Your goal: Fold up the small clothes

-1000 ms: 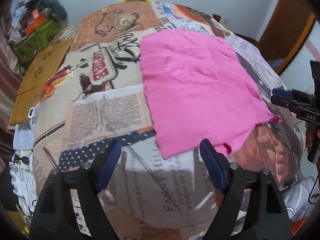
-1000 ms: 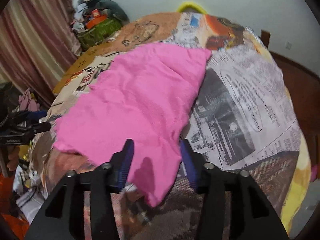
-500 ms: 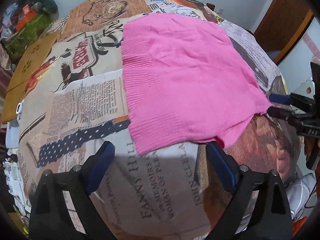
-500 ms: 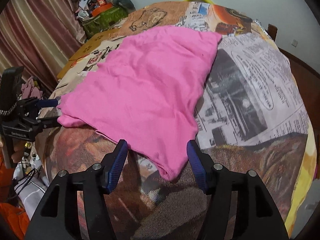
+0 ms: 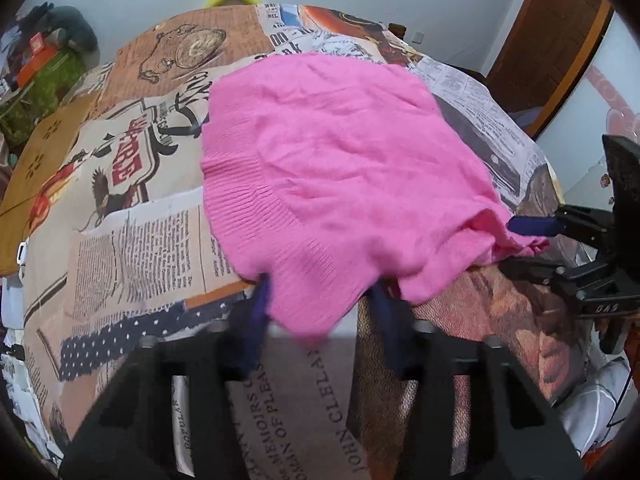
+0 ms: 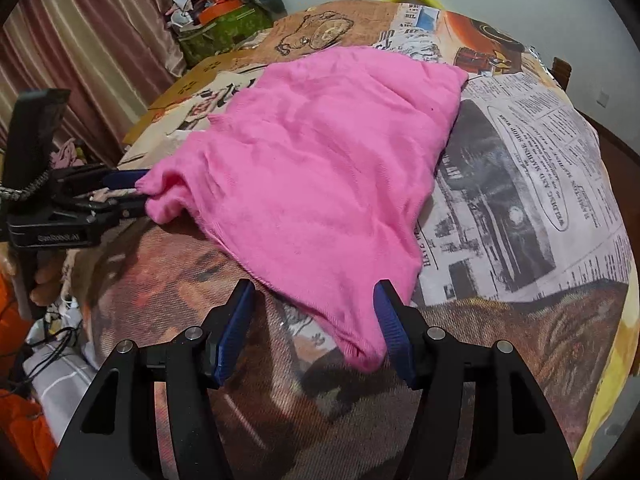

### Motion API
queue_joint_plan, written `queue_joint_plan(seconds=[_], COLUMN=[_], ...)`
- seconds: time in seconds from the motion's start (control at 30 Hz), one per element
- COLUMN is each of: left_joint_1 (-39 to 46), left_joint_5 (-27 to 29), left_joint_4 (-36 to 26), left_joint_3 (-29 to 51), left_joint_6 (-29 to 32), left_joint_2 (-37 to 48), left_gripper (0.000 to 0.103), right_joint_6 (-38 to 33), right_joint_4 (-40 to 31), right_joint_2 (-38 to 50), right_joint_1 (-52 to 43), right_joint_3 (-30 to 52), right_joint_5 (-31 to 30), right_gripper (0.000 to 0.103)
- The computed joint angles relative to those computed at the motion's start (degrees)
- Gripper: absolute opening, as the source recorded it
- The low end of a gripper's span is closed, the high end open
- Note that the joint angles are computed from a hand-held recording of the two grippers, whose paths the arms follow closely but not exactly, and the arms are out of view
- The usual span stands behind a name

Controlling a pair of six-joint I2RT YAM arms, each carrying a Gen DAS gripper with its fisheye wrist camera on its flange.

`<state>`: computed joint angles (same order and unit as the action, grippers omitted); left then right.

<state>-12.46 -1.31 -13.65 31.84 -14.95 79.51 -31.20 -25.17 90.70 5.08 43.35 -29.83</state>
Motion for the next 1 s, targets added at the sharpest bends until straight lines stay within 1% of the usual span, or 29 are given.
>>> queue_joint_plan(seconds=[0.03,0.07,0.1,0.13,0.17,0.2,0.23,0.27,0.3,0.37,0.43,0.57,0.67,0.73,0.77,0.8,0.83,0.9,1.0], left_joint_1=[0.26,0.72,1.19,1.78,2.30,2.71,2.85,2.71,2.39,1.64,1.98,3.69,5.28,6.78,7.08,7.11,6.85,5.84,3.66], left_joint_5=[-0.34,-0.34,-0.55,-0.44,-0.02,0.32,0.35,0.12,-0.31,-1.51,-1.53,-0.79,1.59,4.51,4.92,4.63,4.04,2.44,-0.91], left_joint_4=[0.01,-0.02,-0.13,-0.13,0.04,0.22,0.36,0.45,0.48,0.36,0.21,-1.32,-4.59,-6.44,-6.91,-7.19,-7.24,-7.41,-7.22], left_joint_3=[0.32,0.69,1.17,1.62,1.61,1.74,1.72,1.68,1.55,1.18,0.83,1.59,3.82,4.37,4.09,3.54,2.89,1.59,0.68], left_joint_6=[-0.46,-0.71,-1.01,-1.16,-0.96,-0.85,-0.75,-0.63,-0.42,-0.18,0.03,0.63,1.94,2.61,2.78,2.96,3.18,3.94,4.27], left_joint_2=[0.42,0.93,1.58,2.22,2.37,2.67,2.75,2.71,2.47,1.49,-0.07,-2.28,-1.37,-1.20,-1.72,-2.52,-3.32,-4.71,-4.29], left_gripper=[0.031,0.021,0.013,0.011,0.009,0.008,0.008,0.007,0.007,0.007,0.007,0.007,0.007,0.009,0.014,0.021,0.026,0.048,0.061], right_joint_6=[0.25,0.68,0.97,1.18,1.35,1.49,1.73,1.94,2.07,2.08,2.08,3.15,3.98,4.10,4.01,3.86,3.55,3.21,3.03], right_joint_4=[0.97,2.08,2.72,3.21,3.50,3.59,3.79,4.22,4.54,5.02,4.94,5.00,4.09,4.08,3.91,3.86,3.61,3.38,3.11], right_joint_2=[0.47,0.82,1.01,1.25,1.51,1.67,1.74,1.71,1.58,1.18,0.91,-0.14,-0.18,-0.36,-0.38,-0.47,-0.36,-0.04,0.74], right_joint_1=[0.30,0.39,0.44,0.54,0.62,0.77,1.11,1.40,1.64,1.80,1.70,0.83,0.60,0.67,0.70,0.66,0.53,0.43,0.06], right_joint_3=[-0.22,-0.51,-0.64,-0.66,-0.53,-0.39,-0.29,-0.28,-0.39,-0.60,-0.41,0.70,2.54,2.87,2.93,2.81,2.85,2.67,2.71], right_joint_5=[-0.15,-0.57,-0.88,-1.17,-1.58,-1.76,-1.68,-1.49,-1.39,-1.31,-1.66,-3.46,-4.52,-4.63,-4.73,-4.83,-4.92,-5.12,-5.51], right_gripper=[0.057,0.057,0.054,0.050,0.040,0.031,0.027,0.020,0.016,0.013,0.011,0.010,0.010,0.010,0.010,0.010,0.010,0.010,0.010])
